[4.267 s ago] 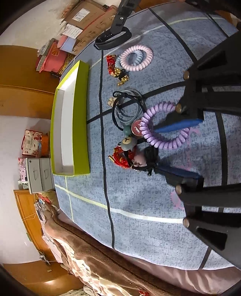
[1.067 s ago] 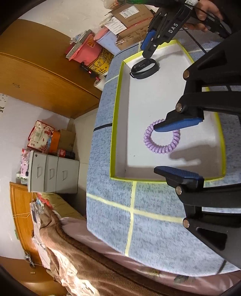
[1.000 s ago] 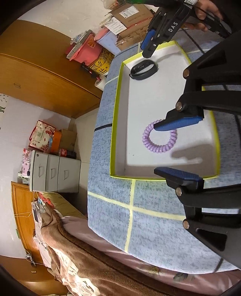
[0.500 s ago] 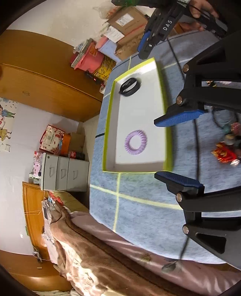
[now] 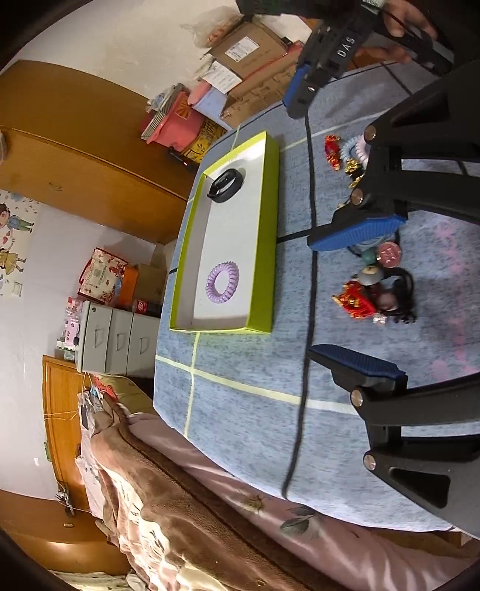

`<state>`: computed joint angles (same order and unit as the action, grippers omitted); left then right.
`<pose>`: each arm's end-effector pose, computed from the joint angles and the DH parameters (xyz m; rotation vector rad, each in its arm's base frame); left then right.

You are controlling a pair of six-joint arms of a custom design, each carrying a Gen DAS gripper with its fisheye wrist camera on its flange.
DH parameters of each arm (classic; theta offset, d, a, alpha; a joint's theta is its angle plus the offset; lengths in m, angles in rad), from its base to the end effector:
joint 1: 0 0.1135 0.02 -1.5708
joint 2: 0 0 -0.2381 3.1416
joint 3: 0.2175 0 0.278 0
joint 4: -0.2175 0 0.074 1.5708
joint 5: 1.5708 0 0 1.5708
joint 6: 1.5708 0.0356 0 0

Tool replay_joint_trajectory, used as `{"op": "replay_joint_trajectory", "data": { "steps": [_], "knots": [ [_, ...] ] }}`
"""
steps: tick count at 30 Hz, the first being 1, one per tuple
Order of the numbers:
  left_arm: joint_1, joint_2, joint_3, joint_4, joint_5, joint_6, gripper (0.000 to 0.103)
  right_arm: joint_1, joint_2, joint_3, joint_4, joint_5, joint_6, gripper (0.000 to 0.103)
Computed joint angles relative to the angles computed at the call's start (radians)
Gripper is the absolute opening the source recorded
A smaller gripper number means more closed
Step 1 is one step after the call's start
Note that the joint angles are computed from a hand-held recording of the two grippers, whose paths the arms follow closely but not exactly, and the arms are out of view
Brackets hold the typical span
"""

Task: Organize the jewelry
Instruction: 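Grasp the pink coil tie with the right tool while the left tool grasps the red charm clip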

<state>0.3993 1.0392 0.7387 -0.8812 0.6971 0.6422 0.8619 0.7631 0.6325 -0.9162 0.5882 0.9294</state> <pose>0.2068 0.0624 0.2020 0.4649 2.3797 -0.5253 0.1300 0.1213 0.2125 0.2721 2.3599 0.0474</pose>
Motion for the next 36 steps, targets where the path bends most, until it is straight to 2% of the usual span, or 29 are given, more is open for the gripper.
{"op": "replay_joint_trajectory", "data": {
  "steps": [8, 13, 19, 27, 29, 33, 36],
  "knots": [
    [0.112, -0.028, -0.015, -0.098, 0.036, 0.121, 0.055, 0.147, -0.042, -0.06, -0.034, 0.018, 0.132, 0.039],
    [0.175, -0.022, -0.024, -0.14, 0.042, 0.191, 0.055, 0.254, -0.018, -0.078, -0.034, 0.037, 0.212, 0.039],
    [0.253, 0.008, -0.022, -0.199, 0.062, 0.285, 0.055, 0.295, 0.017, -0.085, -0.01, 0.039, 0.234, 0.039],
    [0.314, 0.078, -0.022, -0.221, 0.057, 0.391, 0.055, 0.264, 0.1, -0.07, 0.015, 0.002, 0.203, 0.039],
    [0.324, 0.108, -0.012, -0.232, 0.058, 0.411, 0.055, 0.265, 0.131, -0.059, 0.022, -0.008, 0.195, 0.029],
    [0.321, 0.154, 0.001, -0.241, 0.054, 0.427, 0.055, 0.268, 0.171, -0.042, 0.001, -0.002, 0.217, 0.025],
    [0.305, 0.171, 0.005, -0.246, 0.045, 0.427, 0.055, 0.271, 0.183, -0.033, -0.022, 0.002, 0.234, 0.014]
  ]
}}
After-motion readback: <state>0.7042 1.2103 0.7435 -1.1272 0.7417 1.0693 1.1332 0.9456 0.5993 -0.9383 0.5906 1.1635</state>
